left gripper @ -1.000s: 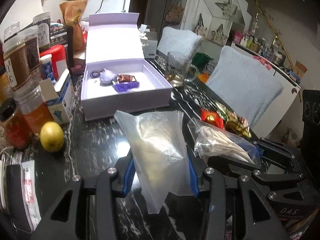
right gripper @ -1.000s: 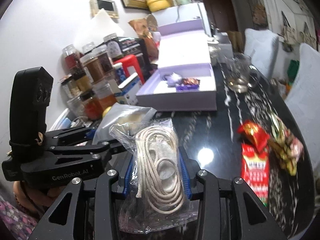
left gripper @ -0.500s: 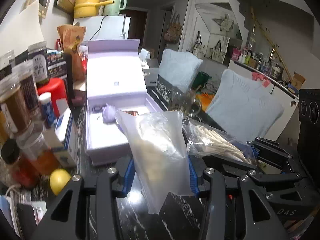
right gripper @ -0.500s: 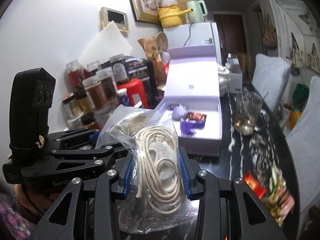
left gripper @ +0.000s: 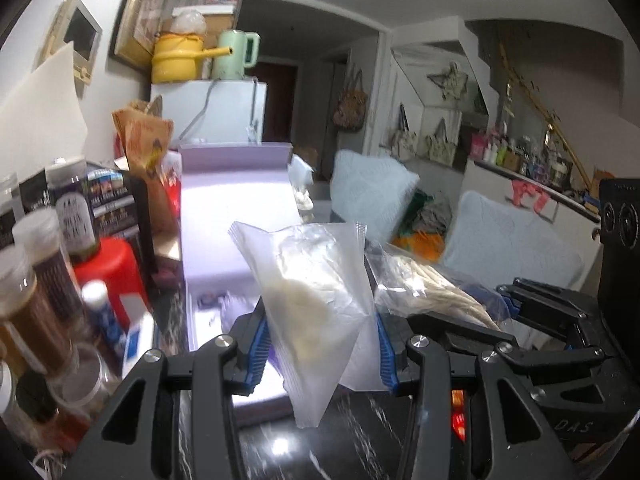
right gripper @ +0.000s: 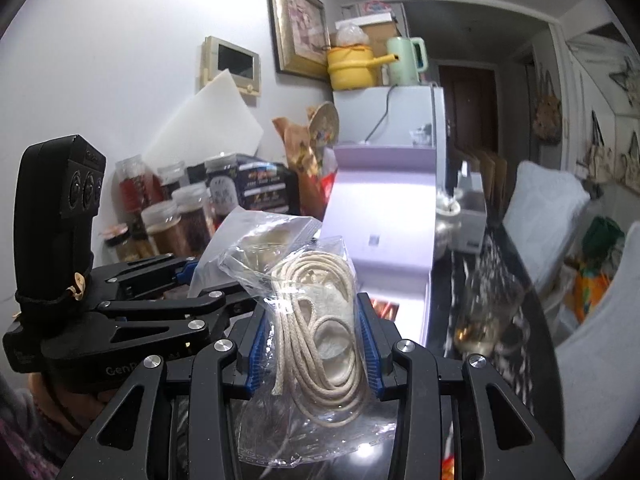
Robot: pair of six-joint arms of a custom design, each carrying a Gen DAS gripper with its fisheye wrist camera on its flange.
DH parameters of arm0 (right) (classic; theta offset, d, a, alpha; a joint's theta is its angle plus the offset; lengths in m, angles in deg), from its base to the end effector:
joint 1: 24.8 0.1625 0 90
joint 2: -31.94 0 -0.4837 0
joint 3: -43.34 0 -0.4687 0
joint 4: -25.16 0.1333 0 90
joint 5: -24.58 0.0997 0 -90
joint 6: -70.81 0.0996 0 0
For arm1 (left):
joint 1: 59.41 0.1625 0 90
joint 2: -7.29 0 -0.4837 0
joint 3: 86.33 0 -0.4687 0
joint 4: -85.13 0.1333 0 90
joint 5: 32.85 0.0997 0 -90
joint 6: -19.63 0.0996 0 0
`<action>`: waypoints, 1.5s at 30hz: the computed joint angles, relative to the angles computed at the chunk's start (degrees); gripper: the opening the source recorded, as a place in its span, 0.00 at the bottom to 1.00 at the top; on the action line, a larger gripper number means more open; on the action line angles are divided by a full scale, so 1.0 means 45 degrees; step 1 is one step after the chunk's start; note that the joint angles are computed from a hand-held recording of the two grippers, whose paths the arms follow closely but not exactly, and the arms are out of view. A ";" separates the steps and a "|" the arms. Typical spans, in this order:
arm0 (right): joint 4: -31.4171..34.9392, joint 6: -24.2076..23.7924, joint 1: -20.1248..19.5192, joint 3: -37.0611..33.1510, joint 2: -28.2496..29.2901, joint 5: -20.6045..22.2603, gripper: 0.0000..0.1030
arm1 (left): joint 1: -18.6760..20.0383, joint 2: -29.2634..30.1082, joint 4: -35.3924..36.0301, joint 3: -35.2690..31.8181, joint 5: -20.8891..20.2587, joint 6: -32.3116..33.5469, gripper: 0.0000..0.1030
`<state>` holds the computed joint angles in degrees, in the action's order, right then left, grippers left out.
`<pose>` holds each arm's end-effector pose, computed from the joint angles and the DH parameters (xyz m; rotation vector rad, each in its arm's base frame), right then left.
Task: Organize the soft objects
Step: 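Lift the cord bag and clear plastic bag toward the lavender box with both tools, then lower both bags into the lavender box and open both tools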
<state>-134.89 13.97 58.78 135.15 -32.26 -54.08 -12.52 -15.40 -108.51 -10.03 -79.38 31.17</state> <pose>0.0664 -0.7776 0.3760 1.2560 -2.4212 1.0430 -0.4293 -0.7539 0.0018 0.6854 2.2719 -1.3006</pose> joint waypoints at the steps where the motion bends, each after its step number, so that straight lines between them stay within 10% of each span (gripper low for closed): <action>1: 0.0089 -0.0028 0.0045 -0.0186 0.0096 0.0059 0.38 | 0.0035 0.0062 -0.0044 -0.0207 0.0000 0.0110 0.43; 23: 0.0652 0.0787 0.0619 -0.4492 0.3048 -0.0156 0.38 | 0.1118 0.2268 0.1255 -0.5424 0.0085 0.1478 0.43; 45: 0.2052 0.2570 0.0449 -0.7643 0.5628 -0.2028 0.38 | 0.2050 0.3447 0.6933 -0.7912 0.1528 -0.1456 0.43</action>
